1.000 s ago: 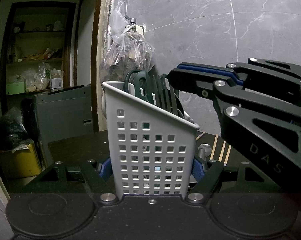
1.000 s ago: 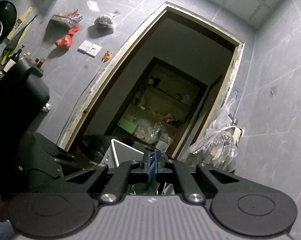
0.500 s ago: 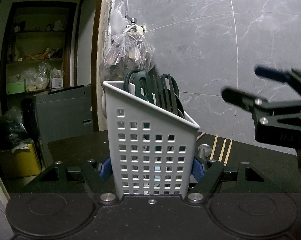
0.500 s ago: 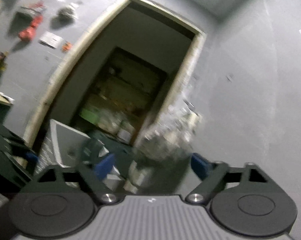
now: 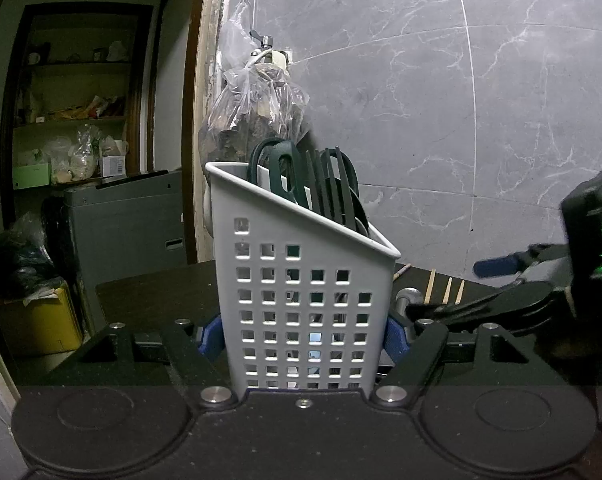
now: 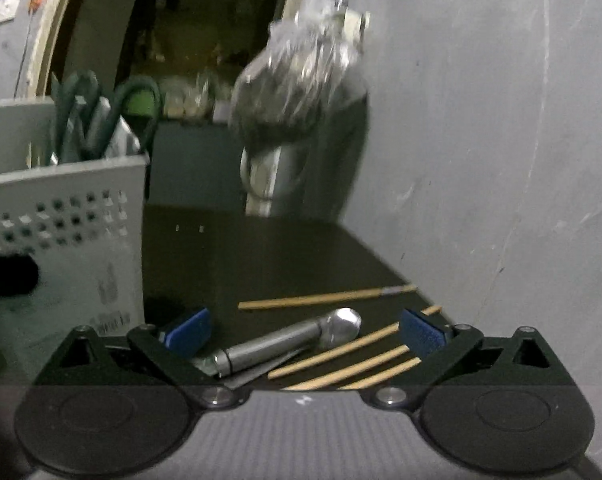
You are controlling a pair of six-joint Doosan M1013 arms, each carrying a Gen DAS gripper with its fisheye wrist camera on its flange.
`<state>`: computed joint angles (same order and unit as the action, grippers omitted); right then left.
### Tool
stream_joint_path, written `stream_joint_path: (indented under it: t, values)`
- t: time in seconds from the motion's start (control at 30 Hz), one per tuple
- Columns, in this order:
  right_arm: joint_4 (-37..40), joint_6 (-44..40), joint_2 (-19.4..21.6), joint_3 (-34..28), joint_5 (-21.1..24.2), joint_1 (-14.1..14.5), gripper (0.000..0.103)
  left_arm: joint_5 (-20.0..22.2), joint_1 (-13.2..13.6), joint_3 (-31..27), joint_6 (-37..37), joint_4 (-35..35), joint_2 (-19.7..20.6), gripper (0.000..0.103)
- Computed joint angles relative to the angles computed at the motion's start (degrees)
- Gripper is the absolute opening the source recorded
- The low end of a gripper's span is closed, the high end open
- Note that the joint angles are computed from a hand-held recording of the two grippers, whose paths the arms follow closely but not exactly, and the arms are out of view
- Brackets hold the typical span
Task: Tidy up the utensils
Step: 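Move the right tool down to the silver cylindrical utensil on the table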
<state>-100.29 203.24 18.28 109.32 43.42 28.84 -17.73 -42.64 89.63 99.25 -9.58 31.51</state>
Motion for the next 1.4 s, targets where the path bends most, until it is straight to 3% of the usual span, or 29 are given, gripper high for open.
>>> stream_joint_path:
  t: [0.2, 0.5, 0.87, 1.07, 1.23, 1.33, 1.4]
  values:
    - [8.88, -8.93, 1.43, -2.67, -5.02, -1.42, 0.103, 0.24, -0.05, -0.06, 0.46, -0.48, -0.03, 0.077]
    - [20.27, -21.69, 4.30, -8.03, -7.59, -3.14, 0.099, 0.24, -0.06, -0.10, 0.30, -0.36, -0.01, 0.077]
    - [21.61, -21.87, 0.83, -3.41, -11.30, -3.51, 0.094, 0.58, 0.18, -0.60, -1.75, 1.50, 0.39, 0.077]
    - [25.25, -28.33, -1.66, -1.45, -12.55, -3.18, 0.090, 0.90, 0.18, -0.84, -1.75, 1.38, 0.50, 0.077]
    - [21.46, -29.89, -1.92, -1.81, -15.59, -3.33, 0.089, 0.96, 0.16, -0.99, -1.45, 0.94, 0.62, 0.077]
    - [24.70, -35.20, -0.92, -3.31, -18.21, -3.86, 0.075, 1.06, 0.13, -1.04, -1.33, 0.81, 0.67, 0.077]
    - [27.92, -39.41, -0.19, -4.32, -19.37, -4.34, 0.060, 1.01, 0.17, -1.01, -1.50, 0.99, 0.67, 0.077]
